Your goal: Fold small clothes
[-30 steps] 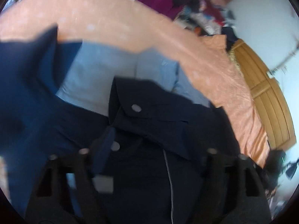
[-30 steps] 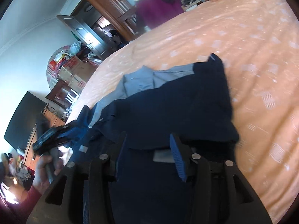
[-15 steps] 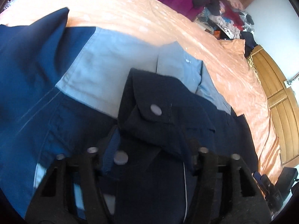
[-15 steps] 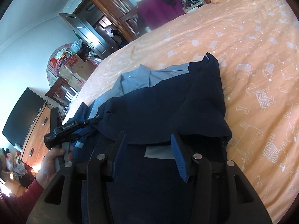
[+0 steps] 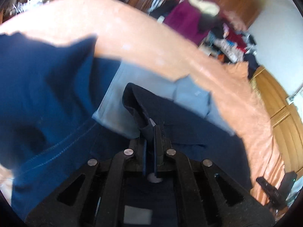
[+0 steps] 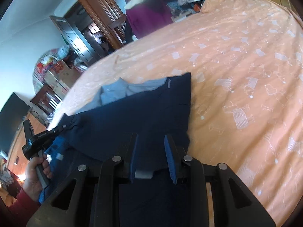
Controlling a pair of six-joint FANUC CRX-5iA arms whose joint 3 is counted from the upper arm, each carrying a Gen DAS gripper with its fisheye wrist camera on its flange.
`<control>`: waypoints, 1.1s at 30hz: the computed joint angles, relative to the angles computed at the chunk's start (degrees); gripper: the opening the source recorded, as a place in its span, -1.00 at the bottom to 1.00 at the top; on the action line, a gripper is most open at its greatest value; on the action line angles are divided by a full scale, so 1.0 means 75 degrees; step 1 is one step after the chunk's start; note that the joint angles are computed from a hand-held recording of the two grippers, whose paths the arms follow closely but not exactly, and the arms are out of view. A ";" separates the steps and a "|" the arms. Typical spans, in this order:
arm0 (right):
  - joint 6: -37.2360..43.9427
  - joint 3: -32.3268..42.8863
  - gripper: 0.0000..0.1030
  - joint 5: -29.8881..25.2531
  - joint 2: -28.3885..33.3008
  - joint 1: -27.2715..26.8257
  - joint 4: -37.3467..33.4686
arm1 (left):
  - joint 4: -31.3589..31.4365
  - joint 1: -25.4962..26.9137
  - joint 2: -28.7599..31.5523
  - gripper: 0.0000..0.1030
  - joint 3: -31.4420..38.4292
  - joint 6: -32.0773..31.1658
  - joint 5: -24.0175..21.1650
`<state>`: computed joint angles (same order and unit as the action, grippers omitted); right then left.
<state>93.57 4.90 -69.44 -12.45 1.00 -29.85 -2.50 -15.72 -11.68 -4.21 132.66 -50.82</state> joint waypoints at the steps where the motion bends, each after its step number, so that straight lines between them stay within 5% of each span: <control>1: -0.0006 0.0025 -0.36 -0.0142 0.0219 0.0215 0.0304 | 0.0174 0.0067 0.0015 -0.92 -0.0125 -0.0146 0.0083; 6: -0.0036 0.0193 -0.53 -0.0620 0.0614 0.0581 0.1040 | 0.0410 0.0132 -0.0179 -0.89 -0.0219 -0.0206 0.0005; 9: 0.0263 0.0380 -0.34 -0.0373 0.0454 0.0567 0.0917 | 0.0358 0.0076 -0.0406 -0.79 -0.0117 -0.0437 -0.0216; 13: 0.0038 0.0668 0.15 0.0039 0.0986 0.1046 0.1561 | -0.0721 -0.0376 -0.0567 -0.50 0.0393 -0.0003 -0.0858; 17: -0.0530 0.0637 0.16 -0.0380 0.1503 0.1586 0.2483 | -0.1386 -0.0547 -0.1003 -0.45 0.0580 0.0008 -0.1801; 21: -0.1425 0.0023 0.17 0.0071 0.0304 0.2916 0.4345 | -0.2702 -0.1371 -0.1328 -0.22 0.1048 0.0425 -0.2886; 23: -0.2263 -0.0576 0.32 0.0441 -0.0444 0.3939 0.5857 | -0.3576 -0.2114 -0.1375 -0.05 0.1375 0.0771 -0.3484; 25: -0.3106 -0.0967 0.69 0.0516 -0.0994 0.4824 0.7111 | -0.4227 -0.2708 -0.1381 0.02 0.1642 0.0984 -0.3914; 30: -0.4556 -0.1527 0.99 -0.0250 -0.1666 0.7050 1.0229 | -0.5462 -0.3930 -0.1515 0.08 0.2098 0.1388 -0.4782; 33: -0.4759 -0.1245 1.00 -0.0763 -0.1710 0.7905 1.0958 | -0.6102 -0.4554 -0.1601 0.09 0.2291 0.1626 -0.5249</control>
<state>57.88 -4.44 -75.16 -25.28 60.28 52.34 -48.26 -49.88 -23.69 12.98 144.85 -90.19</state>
